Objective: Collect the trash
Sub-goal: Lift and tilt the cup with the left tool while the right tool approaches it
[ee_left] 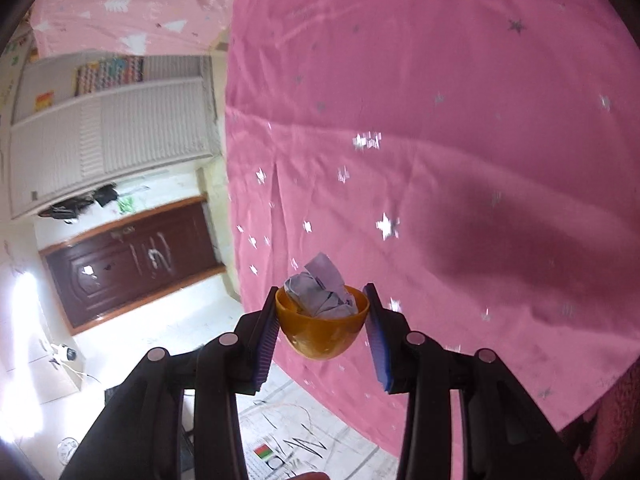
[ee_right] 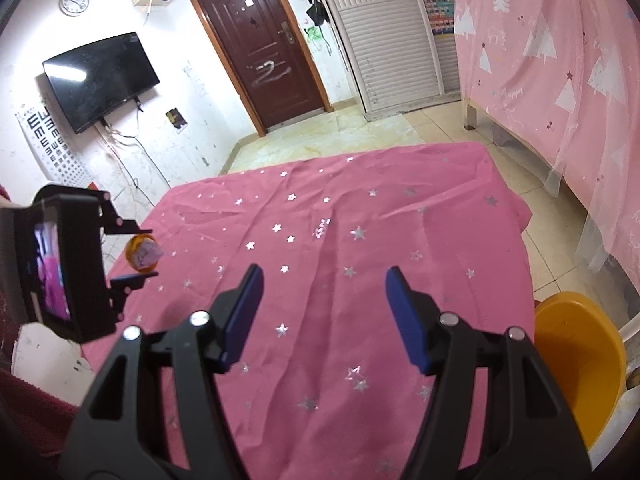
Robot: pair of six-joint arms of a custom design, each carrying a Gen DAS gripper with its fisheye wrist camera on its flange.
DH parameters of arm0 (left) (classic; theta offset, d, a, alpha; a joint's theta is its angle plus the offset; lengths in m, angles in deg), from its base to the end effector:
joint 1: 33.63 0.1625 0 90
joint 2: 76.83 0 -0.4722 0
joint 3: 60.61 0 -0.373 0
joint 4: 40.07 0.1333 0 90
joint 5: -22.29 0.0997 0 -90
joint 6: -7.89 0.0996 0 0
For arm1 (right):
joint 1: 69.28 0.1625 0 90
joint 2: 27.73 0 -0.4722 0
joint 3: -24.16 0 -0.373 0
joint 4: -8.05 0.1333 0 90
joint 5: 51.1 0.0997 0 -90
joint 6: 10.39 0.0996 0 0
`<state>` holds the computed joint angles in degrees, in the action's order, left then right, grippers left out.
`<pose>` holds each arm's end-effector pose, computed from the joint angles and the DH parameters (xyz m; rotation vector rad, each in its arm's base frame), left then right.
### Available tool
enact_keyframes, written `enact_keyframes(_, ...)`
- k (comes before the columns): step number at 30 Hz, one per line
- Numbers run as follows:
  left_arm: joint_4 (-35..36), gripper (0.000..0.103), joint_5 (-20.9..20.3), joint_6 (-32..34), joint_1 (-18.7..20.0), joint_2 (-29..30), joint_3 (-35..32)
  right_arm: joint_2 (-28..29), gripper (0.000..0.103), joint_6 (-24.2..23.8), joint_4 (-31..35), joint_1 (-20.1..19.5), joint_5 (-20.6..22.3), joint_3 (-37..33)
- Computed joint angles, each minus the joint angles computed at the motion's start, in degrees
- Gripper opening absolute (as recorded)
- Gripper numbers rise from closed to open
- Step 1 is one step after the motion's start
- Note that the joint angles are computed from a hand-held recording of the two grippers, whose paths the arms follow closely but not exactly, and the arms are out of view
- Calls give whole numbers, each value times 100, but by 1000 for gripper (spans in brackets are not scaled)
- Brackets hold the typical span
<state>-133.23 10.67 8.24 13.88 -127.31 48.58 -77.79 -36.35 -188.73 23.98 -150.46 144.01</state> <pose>-0.1905 -0.5498 0.1144 1.1910 1.2052 0.3088 0.1494 -0.5632 0.1560 0.6171 -2.6642 0.8525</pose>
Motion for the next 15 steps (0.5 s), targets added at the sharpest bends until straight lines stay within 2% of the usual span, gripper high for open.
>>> enact_keyframes(1,221,35,-236,-64,3,-52,-82,5,61,-10,27,-3,12,-9)
enact_keyframes(2,492,35,-640,-85,20,-101,-273,12,61,-14,59,-1,14,-23)
enact_keyframes(4,845,35,-960,-138,56,-137,-495,30,61,-24,97,19,0,-52)
enact_keyframes(5,887,35,-1222,-84,72,-177,-600,31,61,-30,112,22,16,-51)
enact_keyframes(6,910,35,-1699,28,88,-241,-751,35,61,-39,130,29,23,-50)
enact_keyframes(9,935,35,-2320,185,103,-381,-901,63,61,-35,164,71,-14,-75)
enact_keyframes(12,1241,35,-2631,-15,142,-328,-1156,86,61,-1,183,100,-42,-94)
enact_keyframes(14,1595,35,-2661,-133,133,-241,-1339,80,61,-4,195,100,14,-80)
enact_keyframes(15,1606,35,-2614,-114,114,-234,-1363,56,61,-12,246,75,178,-48)
